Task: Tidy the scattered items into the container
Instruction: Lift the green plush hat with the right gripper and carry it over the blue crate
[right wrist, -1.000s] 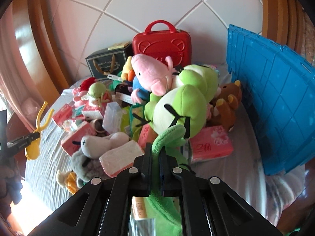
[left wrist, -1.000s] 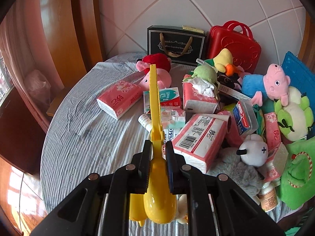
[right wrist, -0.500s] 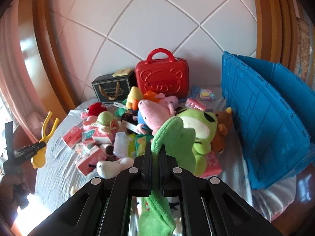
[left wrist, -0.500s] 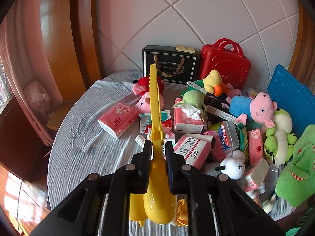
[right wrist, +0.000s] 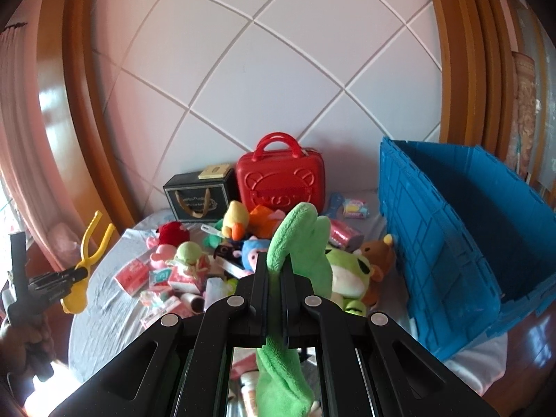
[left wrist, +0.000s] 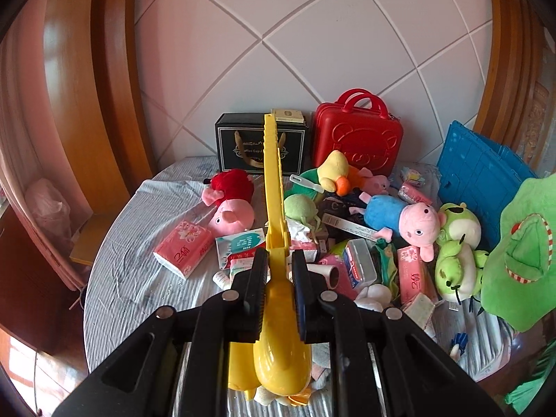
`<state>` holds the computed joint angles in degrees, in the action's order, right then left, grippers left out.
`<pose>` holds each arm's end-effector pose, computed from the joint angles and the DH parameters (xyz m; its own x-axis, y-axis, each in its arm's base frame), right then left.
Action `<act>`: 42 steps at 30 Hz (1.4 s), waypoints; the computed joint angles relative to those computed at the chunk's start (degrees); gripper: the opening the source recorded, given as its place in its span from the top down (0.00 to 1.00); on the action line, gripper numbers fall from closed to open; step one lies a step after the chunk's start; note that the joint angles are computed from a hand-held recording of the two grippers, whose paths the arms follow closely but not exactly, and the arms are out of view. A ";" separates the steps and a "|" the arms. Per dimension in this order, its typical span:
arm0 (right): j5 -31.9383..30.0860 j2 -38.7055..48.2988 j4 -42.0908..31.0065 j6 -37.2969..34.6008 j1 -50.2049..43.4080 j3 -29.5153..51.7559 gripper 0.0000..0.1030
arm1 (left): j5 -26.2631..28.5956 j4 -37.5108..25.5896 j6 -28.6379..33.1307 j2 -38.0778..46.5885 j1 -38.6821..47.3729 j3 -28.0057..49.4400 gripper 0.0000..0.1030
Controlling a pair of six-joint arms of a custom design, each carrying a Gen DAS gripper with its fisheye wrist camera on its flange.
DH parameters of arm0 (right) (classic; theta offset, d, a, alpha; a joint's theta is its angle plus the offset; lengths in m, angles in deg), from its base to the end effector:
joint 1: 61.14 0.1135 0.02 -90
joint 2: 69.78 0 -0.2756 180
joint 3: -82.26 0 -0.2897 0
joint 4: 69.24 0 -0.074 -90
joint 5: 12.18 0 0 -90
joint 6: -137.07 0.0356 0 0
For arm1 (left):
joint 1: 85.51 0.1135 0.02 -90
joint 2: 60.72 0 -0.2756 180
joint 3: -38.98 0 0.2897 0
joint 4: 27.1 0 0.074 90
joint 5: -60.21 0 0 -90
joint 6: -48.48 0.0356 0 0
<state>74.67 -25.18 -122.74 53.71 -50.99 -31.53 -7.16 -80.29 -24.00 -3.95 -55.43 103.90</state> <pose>0.1829 0.0347 0.3558 -0.5422 0.0202 -0.8400 -0.1603 0.9789 0.1270 0.2070 0.1041 0.3095 -0.6523 -0.0567 -0.7558 -0.0325 0.9984 -0.0469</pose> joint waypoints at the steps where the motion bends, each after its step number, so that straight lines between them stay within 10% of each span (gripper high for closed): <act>1: -0.62 0.16 -0.14 -0.44 -0.58 0.66 0.95 | -0.42 -0.39 -0.49 -0.23 -1.02 0.54 0.87; 22: -39.16 19.57 -5.03 -20.45 -36.70 24.89 0.95 | -30.23 -2.10 -23.49 9.80 -46.69 20.11 0.87; 42: -55.45 52.91 -10.64 -30.97 -60.90 57.25 0.95 | -39.74 -11.03 -28.83 55.06 -75.29 73.92 0.87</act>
<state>19.22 27.74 -133.37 22.74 -111.89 25.72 -46.90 -91.32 -52.83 51.11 -130.72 177.82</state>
